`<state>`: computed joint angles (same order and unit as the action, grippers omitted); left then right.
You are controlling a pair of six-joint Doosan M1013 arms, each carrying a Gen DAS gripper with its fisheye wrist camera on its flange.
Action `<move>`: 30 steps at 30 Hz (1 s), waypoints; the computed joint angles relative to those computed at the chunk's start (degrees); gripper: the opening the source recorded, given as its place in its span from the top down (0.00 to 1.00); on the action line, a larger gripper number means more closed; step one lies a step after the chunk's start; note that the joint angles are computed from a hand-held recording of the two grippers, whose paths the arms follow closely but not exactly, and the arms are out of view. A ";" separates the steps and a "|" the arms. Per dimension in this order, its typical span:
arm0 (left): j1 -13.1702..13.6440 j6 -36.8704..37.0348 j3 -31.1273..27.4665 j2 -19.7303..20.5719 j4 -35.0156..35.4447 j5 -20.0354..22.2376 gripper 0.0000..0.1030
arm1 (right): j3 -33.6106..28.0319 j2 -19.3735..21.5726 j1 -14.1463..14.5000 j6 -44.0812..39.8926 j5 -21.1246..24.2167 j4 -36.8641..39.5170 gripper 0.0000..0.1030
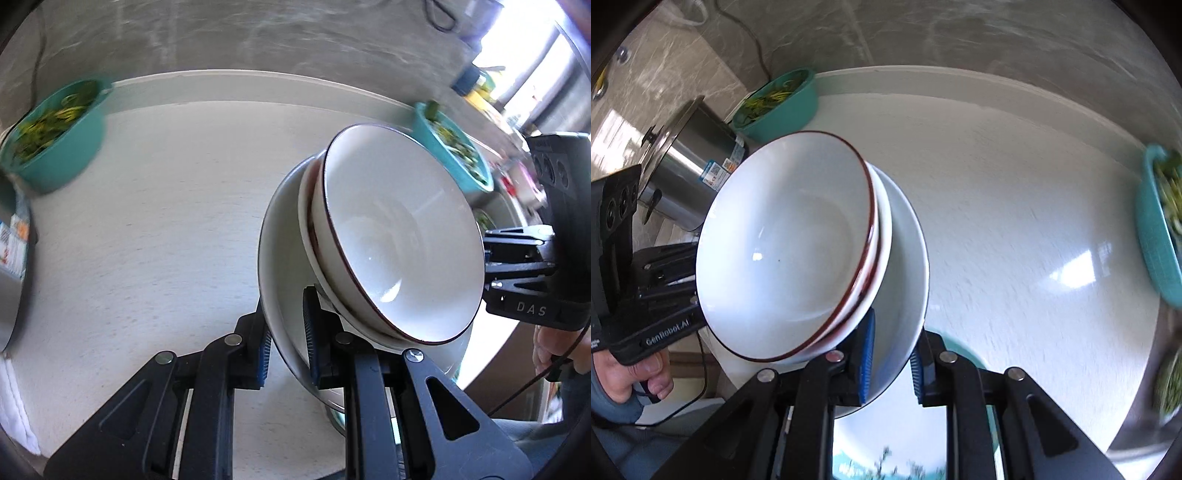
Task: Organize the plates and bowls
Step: 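Lift the plate with nested bowls and carry it over the teal floral plates, then lower the plate and bowls onto the teal floral plates and open the right gripper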
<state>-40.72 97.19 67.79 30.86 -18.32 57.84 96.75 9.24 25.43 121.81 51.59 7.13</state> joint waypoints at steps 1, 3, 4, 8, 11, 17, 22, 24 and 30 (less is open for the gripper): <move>-0.23 1.04 -0.06 0.00 -0.66 0.42 0.86 | 0.80 -0.57 0.22 1.64 -0.14 -0.30 0.80; -0.62 3.88 -0.08 0.16 -2.52 1.50 0.86 | 2.86 -2.24 0.85 6.07 -0.42 -1.16 0.80; -0.78 5.09 0.00 0.21 -3.22 2.01 0.86 | 3.73 -2.92 1.20 8.32 -0.51 -1.67 0.80; -1.81 9.66 1.55 0.10 -5.34 3.66 0.86 | 6.66 -5.01 2.63 16.09 -0.38 -3.24 0.80; -2.63 11.51 2.56 0.18 -5.84 4.64 0.86 | 9.09 -6.45 3.52 20.06 -1.11 -3.39 0.80; -4.31 10.28 4.91 -0.28 -4.69 4.03 0.86 | 12.96 -8.36 4.35 22.86 -3.12 -3.32 0.80; -5.22 8.28 6.54 -0.93 -2.75 2.57 0.86 | 15.62 -10.02 5.19 23.39 -4.86 -3.46 0.80; -5.45 8.07 7.93 -1.44 -2.37 1.55 0.86 | 16.23 -10.42 5.50 23.62 -5.12 -3.79 0.80; -5.92 6.98 9.64 -1.64 -1.09 -0.30 0.87 | 17.22 -10.50 5.69 23.62 -6.01 -4.65 0.79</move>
